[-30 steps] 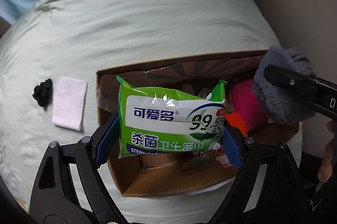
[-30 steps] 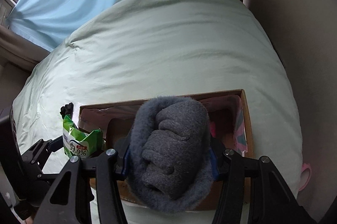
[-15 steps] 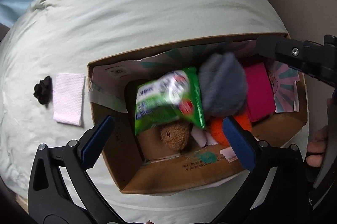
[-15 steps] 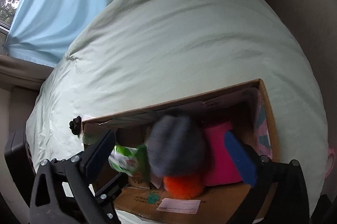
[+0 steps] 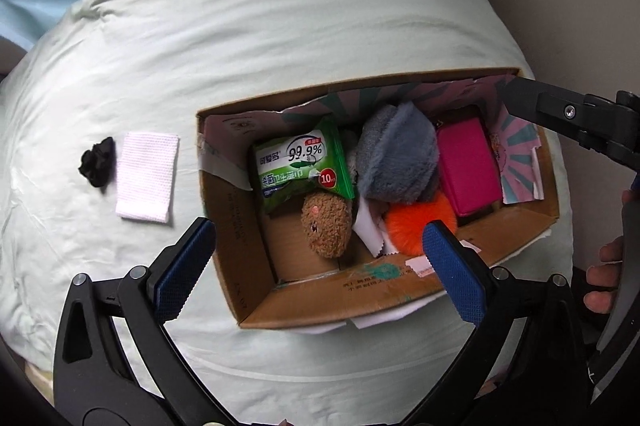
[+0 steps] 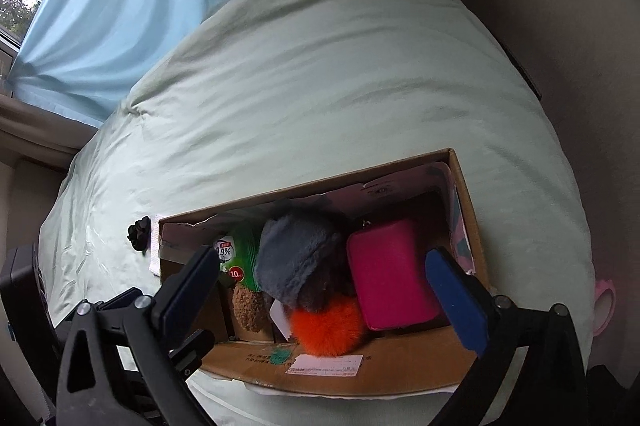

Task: Organize soft objects
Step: 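Move both tools back toward the black scrunchie and white cloth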

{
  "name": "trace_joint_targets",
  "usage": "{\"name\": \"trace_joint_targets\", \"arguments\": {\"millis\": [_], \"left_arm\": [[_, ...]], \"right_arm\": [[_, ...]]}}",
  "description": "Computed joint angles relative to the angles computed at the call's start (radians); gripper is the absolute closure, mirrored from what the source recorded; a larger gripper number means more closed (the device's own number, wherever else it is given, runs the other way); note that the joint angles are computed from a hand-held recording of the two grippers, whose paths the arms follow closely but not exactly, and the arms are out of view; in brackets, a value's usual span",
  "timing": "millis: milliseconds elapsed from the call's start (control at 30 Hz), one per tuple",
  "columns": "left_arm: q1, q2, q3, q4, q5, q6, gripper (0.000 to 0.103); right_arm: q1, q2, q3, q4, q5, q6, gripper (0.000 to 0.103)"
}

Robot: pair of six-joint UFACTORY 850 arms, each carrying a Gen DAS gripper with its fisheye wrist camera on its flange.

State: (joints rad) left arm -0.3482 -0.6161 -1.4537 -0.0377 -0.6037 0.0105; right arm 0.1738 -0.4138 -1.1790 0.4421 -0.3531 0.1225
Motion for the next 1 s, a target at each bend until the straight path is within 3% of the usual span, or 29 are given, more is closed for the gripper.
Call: {"name": "trace_joint_targets", "arguments": {"millis": [267, 433, 733, 1000], "left_arm": [[0.038, 0.152, 0.110, -0.086, 0.042, 0.071, 0.001], [0.089, 0.272, 0.189, -0.149, 0.060, 0.149, 0.001], [0.255, 0.445, 0.302, -0.321, 0.094, 0.393, 0.001], [0.459, 0.549, 0.358, -0.533, 0.126, 0.678, 0.001]], "right_arm": [[0.064, 0.107, 0.015, -0.274, -0.028, 0.269, 0.001], [0.150, 0.164, -0.004, -0.546, -0.082, 0.514, 0.001], [0.336, 0.208, -0.062, -0.892, -0.165, 0.856, 0.001], [0.504, 0.170, -0.151, -1.160, -0.239, 1.159, 0.000]]}}
